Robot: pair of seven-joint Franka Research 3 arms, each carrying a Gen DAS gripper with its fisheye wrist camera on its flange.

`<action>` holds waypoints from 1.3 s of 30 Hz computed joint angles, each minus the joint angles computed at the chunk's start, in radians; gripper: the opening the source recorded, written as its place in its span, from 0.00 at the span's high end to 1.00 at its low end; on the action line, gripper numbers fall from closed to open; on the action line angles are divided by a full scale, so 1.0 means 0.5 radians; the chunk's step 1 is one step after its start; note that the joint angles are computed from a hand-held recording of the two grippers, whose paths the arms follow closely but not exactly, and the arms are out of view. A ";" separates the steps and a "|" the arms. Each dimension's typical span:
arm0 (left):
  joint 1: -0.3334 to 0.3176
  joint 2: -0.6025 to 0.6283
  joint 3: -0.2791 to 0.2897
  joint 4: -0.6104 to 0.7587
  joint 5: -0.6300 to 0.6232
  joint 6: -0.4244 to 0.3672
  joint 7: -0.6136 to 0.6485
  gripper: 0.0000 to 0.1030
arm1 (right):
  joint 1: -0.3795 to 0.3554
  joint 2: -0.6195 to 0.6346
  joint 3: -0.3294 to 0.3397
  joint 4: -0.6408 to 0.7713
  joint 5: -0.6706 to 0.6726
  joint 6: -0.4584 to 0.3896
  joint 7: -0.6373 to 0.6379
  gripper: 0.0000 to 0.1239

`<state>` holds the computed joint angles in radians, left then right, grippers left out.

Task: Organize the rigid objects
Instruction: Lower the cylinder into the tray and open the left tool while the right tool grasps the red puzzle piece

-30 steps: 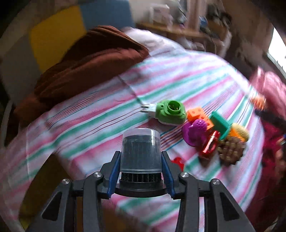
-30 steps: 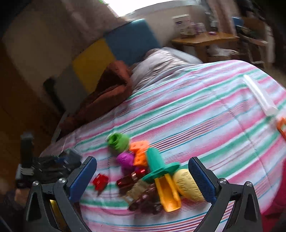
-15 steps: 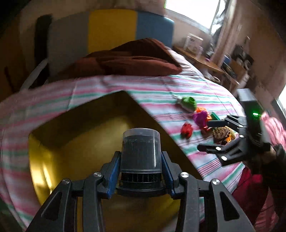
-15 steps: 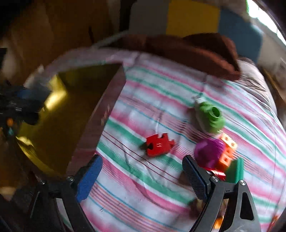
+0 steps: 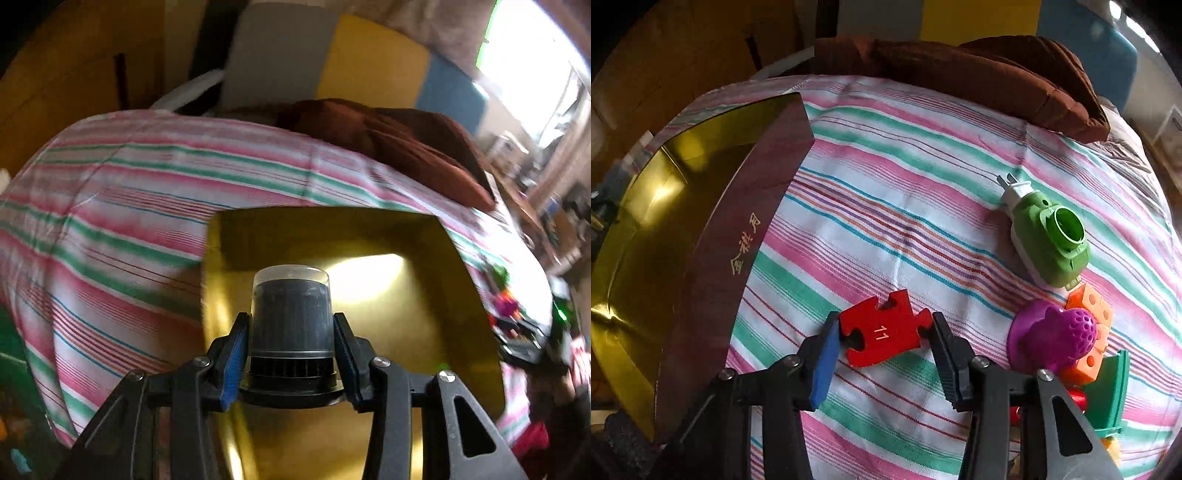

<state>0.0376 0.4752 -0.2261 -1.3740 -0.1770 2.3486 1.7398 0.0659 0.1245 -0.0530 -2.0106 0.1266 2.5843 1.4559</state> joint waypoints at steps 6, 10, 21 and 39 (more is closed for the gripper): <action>-0.082 0.191 0.043 0.276 0.146 -0.066 -0.163 0.57 | -0.027 -0.046 0.012 -0.089 0.154 0.086 -0.132 0.61; -0.161 0.331 0.093 0.482 0.316 -0.105 -0.263 0.57 | 0.006 0.027 0.012 -0.013 0.026 0.093 -0.023 0.61; -0.227 0.487 0.101 0.719 0.517 -0.220 -0.282 0.56 | 0.017 0.036 0.003 -0.022 0.016 0.145 -0.029 0.61; -0.099 -0.837 0.108 -1.141 0.261 0.818 -0.190 0.56 | 0.028 0.006 0.004 -0.127 0.033 0.317 -0.080 0.60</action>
<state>-0.0119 0.0568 -0.1723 -1.9445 -0.0463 2.7578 1.6449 0.0798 0.1273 -0.0509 -2.0739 0.1432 2.7430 1.4161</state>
